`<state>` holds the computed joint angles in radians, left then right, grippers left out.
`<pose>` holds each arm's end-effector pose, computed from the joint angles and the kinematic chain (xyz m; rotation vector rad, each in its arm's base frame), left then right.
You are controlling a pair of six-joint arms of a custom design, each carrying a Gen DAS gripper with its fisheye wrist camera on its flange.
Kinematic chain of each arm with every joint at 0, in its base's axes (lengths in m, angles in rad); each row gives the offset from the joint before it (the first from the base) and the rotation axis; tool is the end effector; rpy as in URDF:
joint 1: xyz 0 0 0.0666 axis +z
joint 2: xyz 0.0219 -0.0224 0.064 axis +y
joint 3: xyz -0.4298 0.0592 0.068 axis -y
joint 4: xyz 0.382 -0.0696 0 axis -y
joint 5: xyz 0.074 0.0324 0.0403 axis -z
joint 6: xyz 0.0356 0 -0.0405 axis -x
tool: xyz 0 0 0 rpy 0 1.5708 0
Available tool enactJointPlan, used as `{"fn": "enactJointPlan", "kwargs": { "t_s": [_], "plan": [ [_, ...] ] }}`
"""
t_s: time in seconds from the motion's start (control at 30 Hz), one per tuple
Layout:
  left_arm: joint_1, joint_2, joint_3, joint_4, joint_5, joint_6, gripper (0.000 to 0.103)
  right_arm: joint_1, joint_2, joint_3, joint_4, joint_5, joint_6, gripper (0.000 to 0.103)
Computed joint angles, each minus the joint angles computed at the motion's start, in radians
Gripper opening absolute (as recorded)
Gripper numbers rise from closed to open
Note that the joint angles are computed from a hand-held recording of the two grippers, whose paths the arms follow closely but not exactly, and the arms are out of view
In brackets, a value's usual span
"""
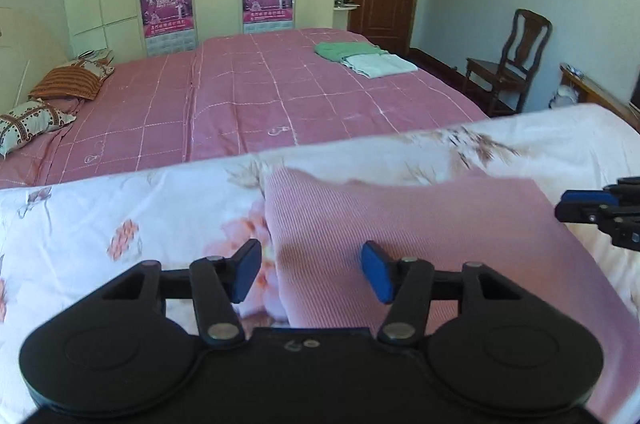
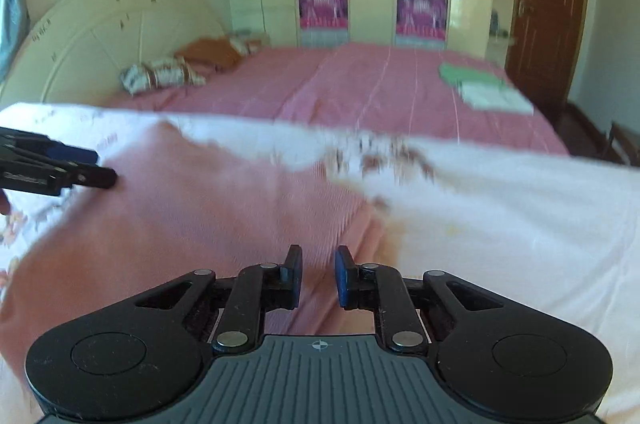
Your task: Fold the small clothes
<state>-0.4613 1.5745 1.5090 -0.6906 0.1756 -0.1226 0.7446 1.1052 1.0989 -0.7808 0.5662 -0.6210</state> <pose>0.4912 -0.2516 0.4602 0.7588 2.2160 -0.3733 0.2669 0.2195 0.4689 0.1279 2.2089 0.0770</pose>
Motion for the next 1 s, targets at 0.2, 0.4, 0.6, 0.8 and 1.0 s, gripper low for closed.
{"fn": "enactJointPlan", "kwargs": {
  "t_s": [0.2, 0.4, 0.6, 0.8, 1.0],
  "plan": [
    [-0.034, 0.113, 0.108, -0.071, -0.087, -0.026, 0.065, -0.092, 0.08, 0.053, 0.054, -0.095, 0.047, 0.016],
    [-0.05, 0.099, 0.089, -0.045, -0.149, -0.061, 0.069, -0.072, 0.113, 0.034, 0.026, -0.042, 0.075, 0.016],
    [-0.074, 0.062, 0.07, -0.034, -0.255, -0.093, 0.084, -0.039, 0.097, 0.051, -0.015, 0.025, 0.017, 0.063],
    [-0.072, 0.009, 0.053, -0.058, -0.22, -0.075, 0.09, 0.009, 0.053, 0.066, -0.083, 0.062, -0.021, 0.077],
    [-0.085, -0.033, -0.02, -0.074, -0.173, -0.062, 0.094, 0.056, 0.018, 0.061, -0.081, 0.056, -0.055, 0.077]
  ]
}}
